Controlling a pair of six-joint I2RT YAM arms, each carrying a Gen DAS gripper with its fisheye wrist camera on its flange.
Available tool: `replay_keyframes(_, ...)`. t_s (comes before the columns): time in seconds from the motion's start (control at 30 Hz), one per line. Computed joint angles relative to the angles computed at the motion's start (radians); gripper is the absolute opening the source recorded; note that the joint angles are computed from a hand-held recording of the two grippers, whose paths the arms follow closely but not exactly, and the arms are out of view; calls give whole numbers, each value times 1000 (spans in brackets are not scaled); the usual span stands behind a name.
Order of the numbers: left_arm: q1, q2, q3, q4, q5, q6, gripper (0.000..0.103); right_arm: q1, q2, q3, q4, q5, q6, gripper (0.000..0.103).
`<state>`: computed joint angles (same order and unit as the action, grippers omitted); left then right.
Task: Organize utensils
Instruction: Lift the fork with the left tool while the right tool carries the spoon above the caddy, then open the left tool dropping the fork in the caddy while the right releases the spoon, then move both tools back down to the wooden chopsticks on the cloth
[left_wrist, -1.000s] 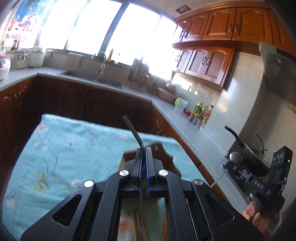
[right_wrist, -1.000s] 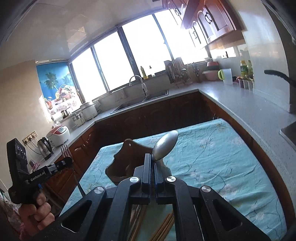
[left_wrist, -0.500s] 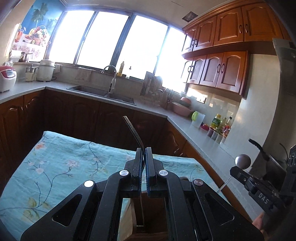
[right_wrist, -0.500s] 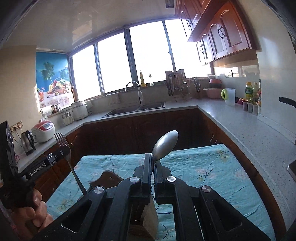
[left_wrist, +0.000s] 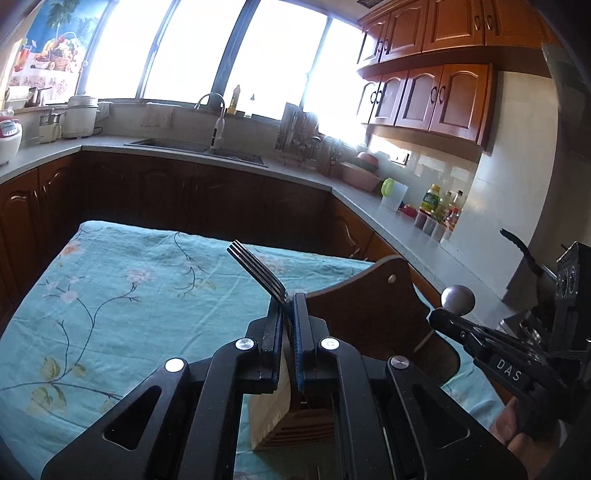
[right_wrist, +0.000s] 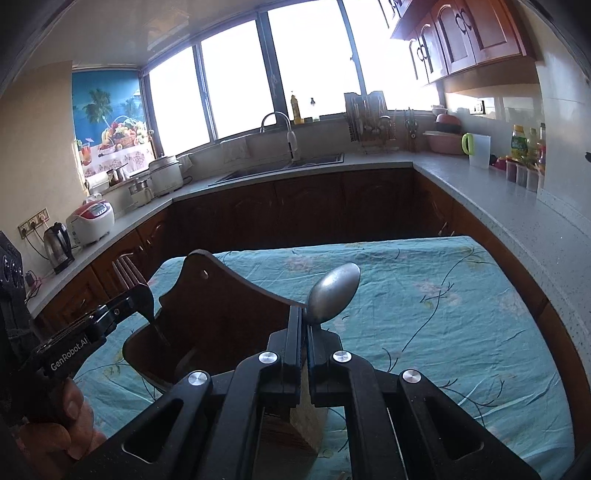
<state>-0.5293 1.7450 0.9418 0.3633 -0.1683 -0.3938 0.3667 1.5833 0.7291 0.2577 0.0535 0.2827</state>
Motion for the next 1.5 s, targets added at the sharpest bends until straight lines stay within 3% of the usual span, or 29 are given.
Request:
replay_keyframes(0.37,-6,-8,17,-44,0,-13,6,-26,0,19,-28,-49,25,3)
replay_keyframes(0.5,-10,-25,15,-61,-13,-25,7,-40,-18,5,-21,-72,45,7)
replay_keyframes(0.57,-11,-39,11,-74,-17,-31,12,-50,-33,-2,-26,-81,57,8)
replay_keyframes(0.63,-16,-60,4,-92,-37,-42,38,-60,-53,-12,-33,-92,71,11)
replay_keyframes(0.73,-22,-105,-34,-91,-63,-54,51,-76,-90,-41,-32,-115,100,35)
replay_keyframes(0.77,-22,-122,-45,-102,-65,-59,59,-80,-110,-58,-30,-116,110,41)
replay_keyframes(0.93,-37,-227,-147,-112,-96,-86,73,-116,-233,-163,-13,-143,169,57)
replay_keyframes(1.0,-49,-274,-196,-113,-110,-97,75,-120,-305,-220,-3,-126,186,82)
replay_keyframes(1.07,-60,-317,-235,-138,-127,-120,78,-120,-395,-283,-1,-101,203,94)
replay_keyframes(1.3,-116,-475,-392,-199,-166,-196,81,-88,-691,-430,-156,-30,214,96)
replay_keyframes(1.5,-211,-568,-493,-265,-237,-264,81,19,-955,-530,-353,122,258,96)
